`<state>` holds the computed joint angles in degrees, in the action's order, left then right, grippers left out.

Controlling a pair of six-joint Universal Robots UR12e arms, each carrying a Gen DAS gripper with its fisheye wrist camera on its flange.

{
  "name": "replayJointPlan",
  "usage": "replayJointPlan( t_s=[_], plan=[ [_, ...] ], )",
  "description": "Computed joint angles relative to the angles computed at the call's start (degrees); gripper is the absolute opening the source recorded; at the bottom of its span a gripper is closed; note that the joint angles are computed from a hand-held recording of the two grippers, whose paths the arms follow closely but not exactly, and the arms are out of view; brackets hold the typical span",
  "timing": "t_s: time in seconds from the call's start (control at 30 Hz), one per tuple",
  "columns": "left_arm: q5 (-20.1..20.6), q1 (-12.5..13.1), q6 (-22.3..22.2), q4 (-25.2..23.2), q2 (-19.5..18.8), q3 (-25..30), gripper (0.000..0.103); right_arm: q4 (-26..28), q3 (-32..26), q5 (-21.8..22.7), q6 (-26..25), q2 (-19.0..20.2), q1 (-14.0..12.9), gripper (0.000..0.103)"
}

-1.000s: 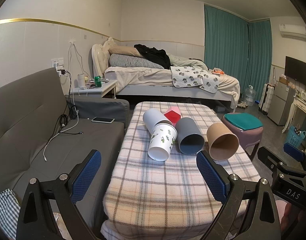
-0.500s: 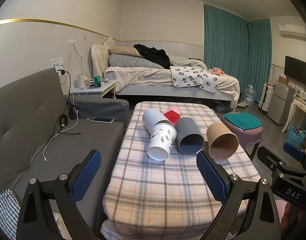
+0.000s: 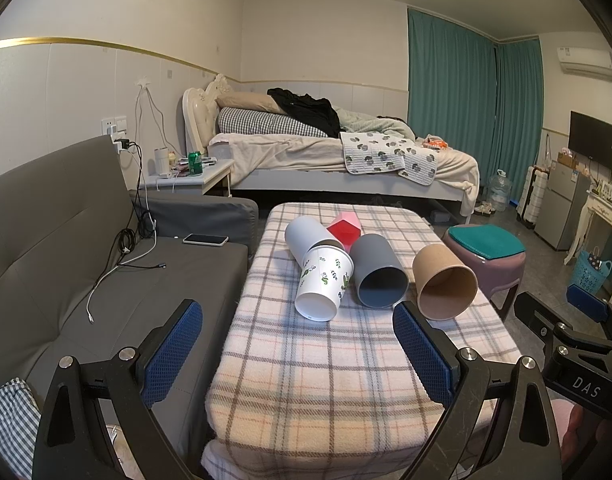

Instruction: Flip cup upside down

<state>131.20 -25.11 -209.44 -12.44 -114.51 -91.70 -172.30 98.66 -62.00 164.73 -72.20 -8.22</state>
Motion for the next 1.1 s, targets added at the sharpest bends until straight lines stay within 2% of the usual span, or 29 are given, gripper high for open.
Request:
replayJointPlan(
  t_s=[0.87,0.97,1.1],
  plan=[
    [-0.71,0.15,-0.04,0.34,0.05,-0.48,0.099,-0.03,0.31,0.06,-0.28,-0.26,-0.16,0.103],
    [-2.11,0.55,-1.50,-0.70,0.42,-0.71,0.099,0.82,0.31,-0.10,-0.39,-0.23,-0.05,0.103],
    [-3.74,1.70,-3.88,-4.36,0.67,0.19,0.099,2.84,-1.22,-0.37,0.04,-0.01,0.19,0.103]
  ],
)
